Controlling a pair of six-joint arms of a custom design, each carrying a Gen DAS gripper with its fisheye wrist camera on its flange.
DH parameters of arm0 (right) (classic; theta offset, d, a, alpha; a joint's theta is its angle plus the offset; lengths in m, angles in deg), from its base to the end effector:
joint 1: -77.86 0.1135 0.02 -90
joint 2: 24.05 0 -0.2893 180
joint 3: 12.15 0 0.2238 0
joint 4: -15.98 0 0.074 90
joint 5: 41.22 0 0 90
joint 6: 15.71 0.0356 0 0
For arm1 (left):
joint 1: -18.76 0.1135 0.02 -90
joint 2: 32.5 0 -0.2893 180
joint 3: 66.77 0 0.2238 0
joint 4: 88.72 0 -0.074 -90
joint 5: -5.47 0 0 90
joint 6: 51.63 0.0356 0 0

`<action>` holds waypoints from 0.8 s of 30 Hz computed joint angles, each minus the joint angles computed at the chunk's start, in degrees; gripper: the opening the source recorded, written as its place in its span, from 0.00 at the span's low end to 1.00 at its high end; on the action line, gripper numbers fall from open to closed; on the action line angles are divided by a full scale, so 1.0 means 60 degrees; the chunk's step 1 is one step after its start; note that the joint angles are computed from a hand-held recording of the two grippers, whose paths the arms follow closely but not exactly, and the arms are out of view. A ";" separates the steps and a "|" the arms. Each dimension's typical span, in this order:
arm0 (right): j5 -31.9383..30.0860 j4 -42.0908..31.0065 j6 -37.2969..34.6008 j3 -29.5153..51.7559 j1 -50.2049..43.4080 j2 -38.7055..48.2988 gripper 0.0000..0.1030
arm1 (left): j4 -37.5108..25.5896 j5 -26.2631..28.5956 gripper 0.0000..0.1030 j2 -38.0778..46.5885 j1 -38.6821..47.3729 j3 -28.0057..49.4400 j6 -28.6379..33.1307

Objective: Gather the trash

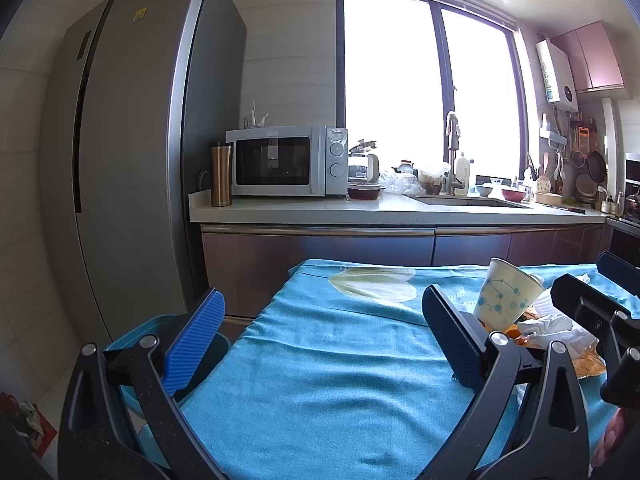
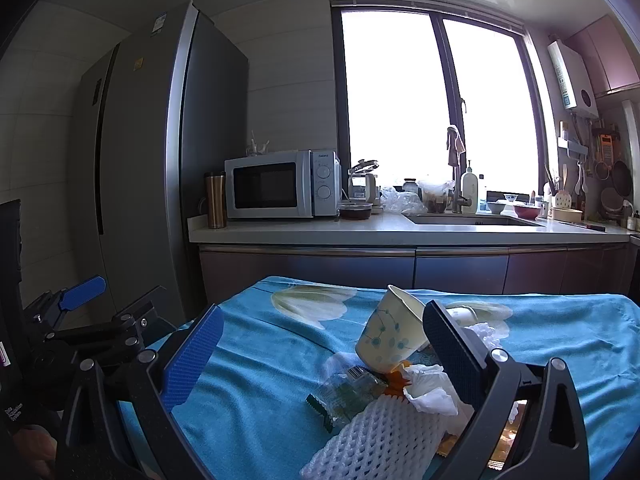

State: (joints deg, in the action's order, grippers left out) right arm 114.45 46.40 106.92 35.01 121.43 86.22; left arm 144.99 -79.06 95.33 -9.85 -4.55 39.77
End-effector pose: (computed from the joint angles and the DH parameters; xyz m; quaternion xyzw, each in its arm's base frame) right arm 0.2369 0.1806 0.1374 0.1885 0.7588 -0.1258 0.6107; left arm 0.3468 -0.1931 0.1156 0.2299 0.7415 -0.1840 0.6029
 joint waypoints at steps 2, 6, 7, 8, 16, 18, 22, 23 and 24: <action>-0.0002 -0.0021 -0.0004 0.0016 -0.0007 0.0003 0.94 | 0.0008 -0.0029 0.95 0.0003 -0.0015 -0.0007 0.0017; -0.0028 -0.0004 0.0034 -0.0005 -0.0007 -0.0012 0.94 | -0.0009 0.0002 0.95 0.0018 -0.0024 0.0001 0.0021; -0.0024 -0.0033 0.0052 0.0003 -0.0010 -0.0014 0.94 | -0.0024 -0.0003 0.95 0.0021 -0.0032 0.0009 0.0027; -0.0032 -0.0004 0.0053 -0.0013 -0.0002 -0.0016 0.94 | -0.0024 -0.0002 0.95 0.0030 -0.0035 0.0019 0.0025; -0.0095 0.0102 0.0054 -0.0176 -0.0008 -0.0105 0.94 | -0.0474 0.0461 0.95 0.0061 -0.0035 0.0193 0.0093; -0.0003 -0.0117 0.0241 -0.0328 -0.0013 -0.0274 0.94 | -0.0775 0.0768 0.95 0.0071 -0.0054 0.0299 0.0205; -0.0016 -0.0826 0.1147 -0.0836 -0.0219 -0.0739 0.94 | -0.1479 0.1613 0.95 0.0137 -0.0129 0.0582 0.0513; -0.0042 -0.1053 0.1438 -0.0960 -0.0300 -0.0847 0.94 | -0.1551 0.1777 0.95 0.0161 -0.0186 0.0607 0.0619; -0.0113 -0.1200 0.1710 -0.1119 -0.0391 -0.0958 0.94 | -0.1702 0.2033 0.95 0.0193 -0.0246 0.0660 0.0753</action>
State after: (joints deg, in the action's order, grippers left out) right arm 113.77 39.20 117.18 28.29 119.08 80.47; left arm 134.78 -66.86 96.49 -11.33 -0.59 44.29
